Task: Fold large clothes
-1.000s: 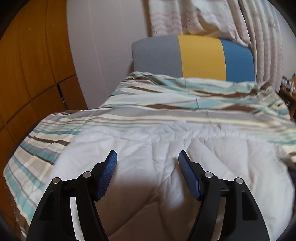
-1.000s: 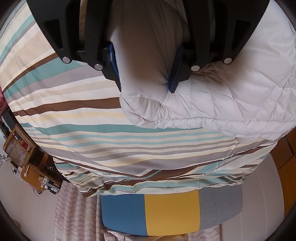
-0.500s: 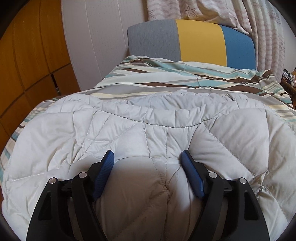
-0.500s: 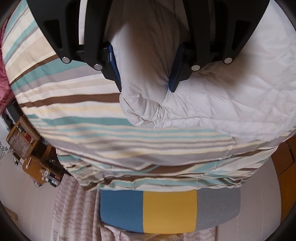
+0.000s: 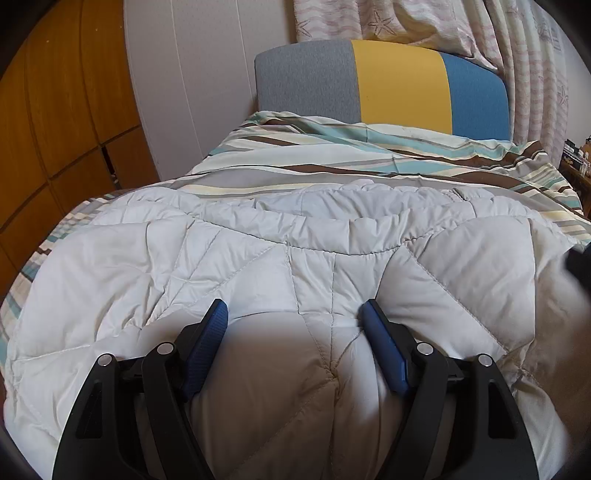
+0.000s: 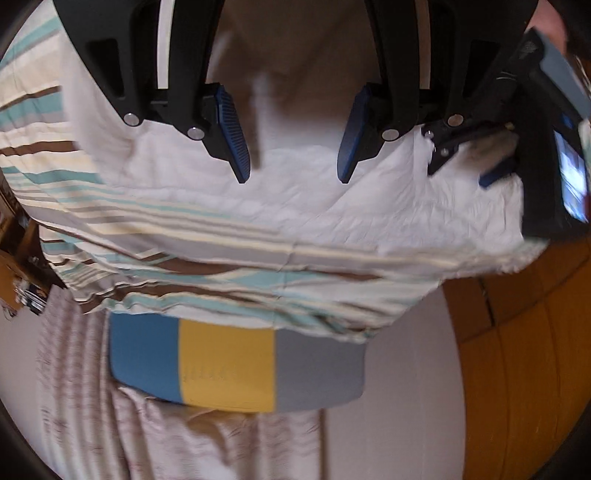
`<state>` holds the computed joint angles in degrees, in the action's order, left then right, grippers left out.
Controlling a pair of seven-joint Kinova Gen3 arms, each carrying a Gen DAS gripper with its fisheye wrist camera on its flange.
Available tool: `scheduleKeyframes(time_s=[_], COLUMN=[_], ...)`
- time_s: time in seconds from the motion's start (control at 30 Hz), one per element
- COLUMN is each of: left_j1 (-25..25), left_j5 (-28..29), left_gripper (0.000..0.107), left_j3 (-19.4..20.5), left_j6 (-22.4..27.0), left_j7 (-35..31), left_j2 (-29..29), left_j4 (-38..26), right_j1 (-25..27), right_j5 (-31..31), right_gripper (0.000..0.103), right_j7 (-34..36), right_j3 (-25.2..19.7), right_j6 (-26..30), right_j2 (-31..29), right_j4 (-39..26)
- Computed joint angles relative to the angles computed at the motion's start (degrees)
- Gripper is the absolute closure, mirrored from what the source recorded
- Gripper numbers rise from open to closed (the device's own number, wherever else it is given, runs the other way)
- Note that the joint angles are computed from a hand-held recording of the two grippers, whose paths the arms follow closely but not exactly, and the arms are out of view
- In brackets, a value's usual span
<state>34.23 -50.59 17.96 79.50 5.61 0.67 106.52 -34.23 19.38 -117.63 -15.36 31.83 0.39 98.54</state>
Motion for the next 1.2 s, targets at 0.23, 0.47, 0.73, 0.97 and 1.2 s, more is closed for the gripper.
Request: scheduleKeyframes(time_s=[0.23, 0.47, 0.73, 0.97, 1.2], left_j1=[0.04, 0.26, 0.01, 3.09, 3.15], left_j5=[0.02, 1.02, 4.67, 1.73, 2.78], left_gripper=[0.033, 0.032, 0.021, 0.017, 0.016], left_j3=[-0.02, -0.53, -0.52, -2.35, -3.12], left_j6=[0.39, 2.01, 5.8, 5.73, 5.33], left_j7=[-0.18, -1.99, 0.91, 3.45, 2.45], left_j2=[0.27, 1.48, 1.66, 5.06, 5.02], left_j4=[-0.19, -2.17, -9.55, -6.49, -6.42], right_j1=[-2.0, -0.93, -1.49, -1.71, -2.72], right_j5=[5.52, -2.31, -2.57, -0.89, 2.11], right_gripper=[0.053, 0.051, 0.05, 0.05, 0.05], right_j7=[-7.69, -0.45, -0.74, -3.0, -5.54], right_j3=[1.57, 2.77, 4.12, 3.86, 3.77], right_j6=[-3.18, -2.84, -4.26, -4.29, -2.85], right_j2=[4.08, 6.32, 5.53, 4.97, 5.38], right_j4=[2.75, 1.36, 2.58, 3.08, 2.37])
